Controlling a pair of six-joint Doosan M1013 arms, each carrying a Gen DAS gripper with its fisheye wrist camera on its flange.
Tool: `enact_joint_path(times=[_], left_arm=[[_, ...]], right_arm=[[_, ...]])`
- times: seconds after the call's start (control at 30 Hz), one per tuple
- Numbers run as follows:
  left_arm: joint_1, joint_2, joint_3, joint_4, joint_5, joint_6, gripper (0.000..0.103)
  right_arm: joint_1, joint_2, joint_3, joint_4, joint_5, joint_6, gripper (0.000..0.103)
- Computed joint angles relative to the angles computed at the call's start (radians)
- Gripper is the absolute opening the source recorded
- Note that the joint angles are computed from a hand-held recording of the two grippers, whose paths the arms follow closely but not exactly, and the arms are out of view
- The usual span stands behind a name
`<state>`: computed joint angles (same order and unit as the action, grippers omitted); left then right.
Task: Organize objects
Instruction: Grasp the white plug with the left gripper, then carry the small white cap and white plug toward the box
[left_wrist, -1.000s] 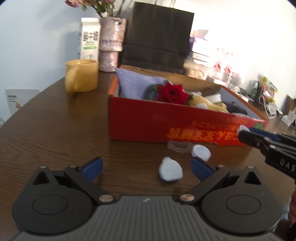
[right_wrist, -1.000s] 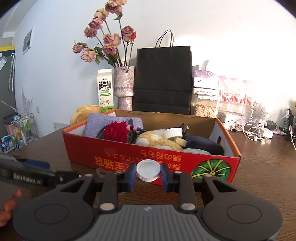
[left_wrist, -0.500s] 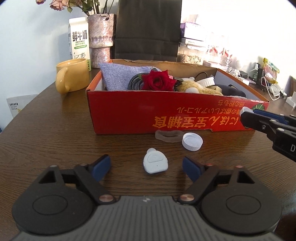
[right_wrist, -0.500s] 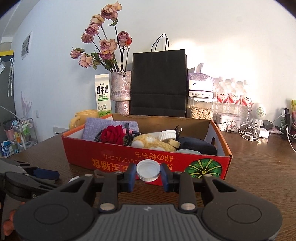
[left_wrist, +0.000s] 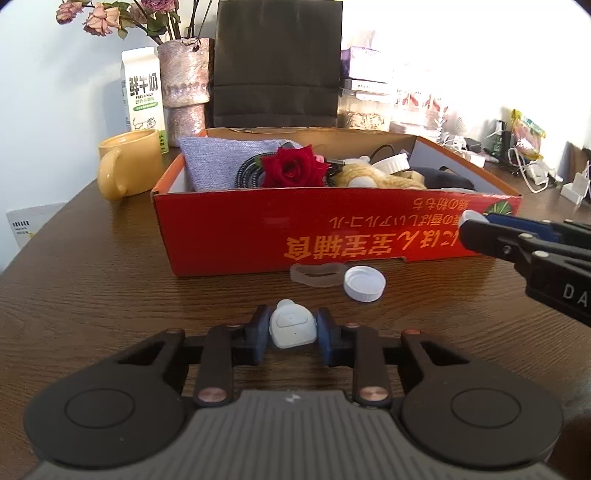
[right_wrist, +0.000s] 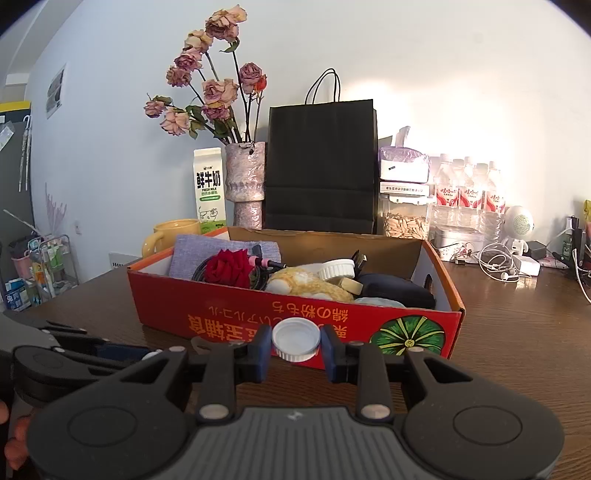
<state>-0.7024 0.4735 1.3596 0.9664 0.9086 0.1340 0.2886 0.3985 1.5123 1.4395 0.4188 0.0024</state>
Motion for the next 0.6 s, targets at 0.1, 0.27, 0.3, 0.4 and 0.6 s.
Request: enact_joint_path(times=[0.1, 0.27, 0.3, 0.4, 0.6], left_arm=[[0.001, -0.004, 0.007, 0.004, -0.013, -0.022, 0.028], [0.001, -0.009, 0.015, 0.011, -0.026, -0.039, 0.028], [0.002, -0.011, 0.019, 0.012, -0.034, -0.045, 0.028], [-0.001, -0.015, 0.027, 0.032, -0.042, -0.068, 0.028], [-0.014, -0.019, 0.036, 0.113, -0.041, -0.124, 0.028]], right_arm=[[0.0, 0.0, 0.0, 0.0, 0.0, 0.0, 0.027], [0.001, -0.001, 0.002, 0.011, -0.001, -0.012, 0.027], [0.001, 0.0, 0.002, 0.014, -0.002, -0.016, 0.027], [0.002, -0.001, 0.004, 0.018, -0.004, -0.021, 0.027], [0.001, -0.001, 0.005, 0.055, -0.004, -0.055, 0.027]])
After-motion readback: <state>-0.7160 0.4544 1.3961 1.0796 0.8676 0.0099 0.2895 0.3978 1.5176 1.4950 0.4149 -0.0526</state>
